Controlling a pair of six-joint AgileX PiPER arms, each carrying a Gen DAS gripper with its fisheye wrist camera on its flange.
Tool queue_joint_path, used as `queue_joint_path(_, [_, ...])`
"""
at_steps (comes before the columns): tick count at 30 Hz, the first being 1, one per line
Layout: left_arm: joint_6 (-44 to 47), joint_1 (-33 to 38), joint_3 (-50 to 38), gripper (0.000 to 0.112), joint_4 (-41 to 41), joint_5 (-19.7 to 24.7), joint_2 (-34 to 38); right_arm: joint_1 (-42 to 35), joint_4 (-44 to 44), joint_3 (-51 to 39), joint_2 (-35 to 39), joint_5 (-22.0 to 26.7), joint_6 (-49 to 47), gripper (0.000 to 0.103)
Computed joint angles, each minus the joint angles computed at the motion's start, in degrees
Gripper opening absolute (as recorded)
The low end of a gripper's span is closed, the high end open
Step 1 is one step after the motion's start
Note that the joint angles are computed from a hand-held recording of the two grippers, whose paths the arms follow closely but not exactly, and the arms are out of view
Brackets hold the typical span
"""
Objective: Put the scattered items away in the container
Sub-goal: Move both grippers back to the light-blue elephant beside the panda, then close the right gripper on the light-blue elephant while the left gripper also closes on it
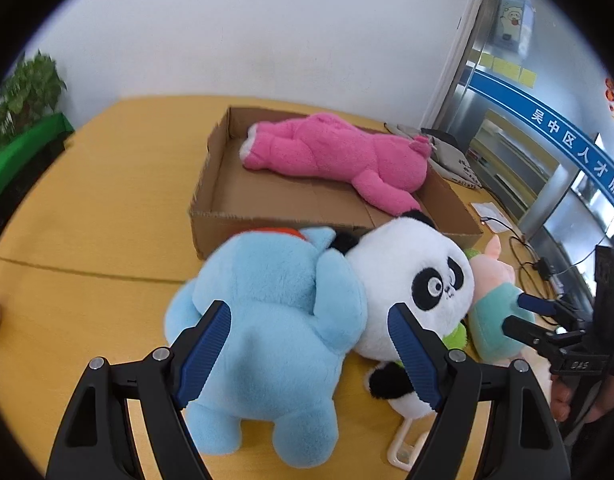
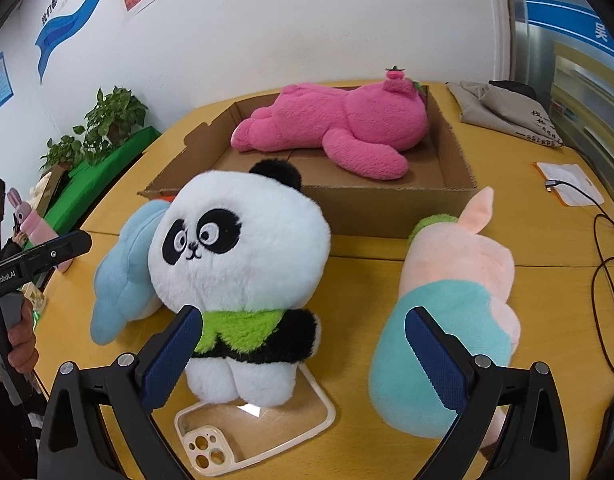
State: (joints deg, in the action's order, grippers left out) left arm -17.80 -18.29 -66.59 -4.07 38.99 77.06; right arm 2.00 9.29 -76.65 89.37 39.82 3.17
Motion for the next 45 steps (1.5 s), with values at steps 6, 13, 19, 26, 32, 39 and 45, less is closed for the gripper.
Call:
queue_joint_path(6, [11.1, 7.5, 2.4, 0.081, -14.0, 0.5, -0.1, 2.6, 3.1, -0.6, 1.4, -0.5, -3.1, 0.103])
queue_joint_path(13, [15.9, 11.8, 6.0, 0.081, -17.2, 1.3, -0.2, 7.3, 5.4, -2.7, 4.8, -0.3, -4.2, 0.103])
queue_joint_path(19, [25.3, 16.5, 9.4, 0.081, -23.5, 2.1, 0.0, 12.7, 4.0, -5.8, 8.0, 0.5, -3.1, 0.103])
queue_joint_path(26, [38.9, 22.0, 8.9, 0.081, -36.0, 6.2, 3.7, 15.9, 8.9, -10.9, 12.9, 2.2, -5.4, 0.103])
queue_joint_path(32, [43.3, 22.9, 9.5, 0.081, -39.8, 8.5, 5.4, 18.9, 8.8, -17.1, 19.6, 3.8, -1.2, 0.103])
queue_joint_path(39, [42.7, 21.4, 9.5, 0.079, -38.5, 8.8, 5.1, 22.3, -2.9, -25.6, 27.1, 9.0, 8.4, 0.069])
queue_joint_path(45, [43.0, 21.0, 9.9, 0.077, -38.9, 9.1, 5.1, 23.0, -3.8, -26.0, 28.9, 8.9, 7.5, 0.032])
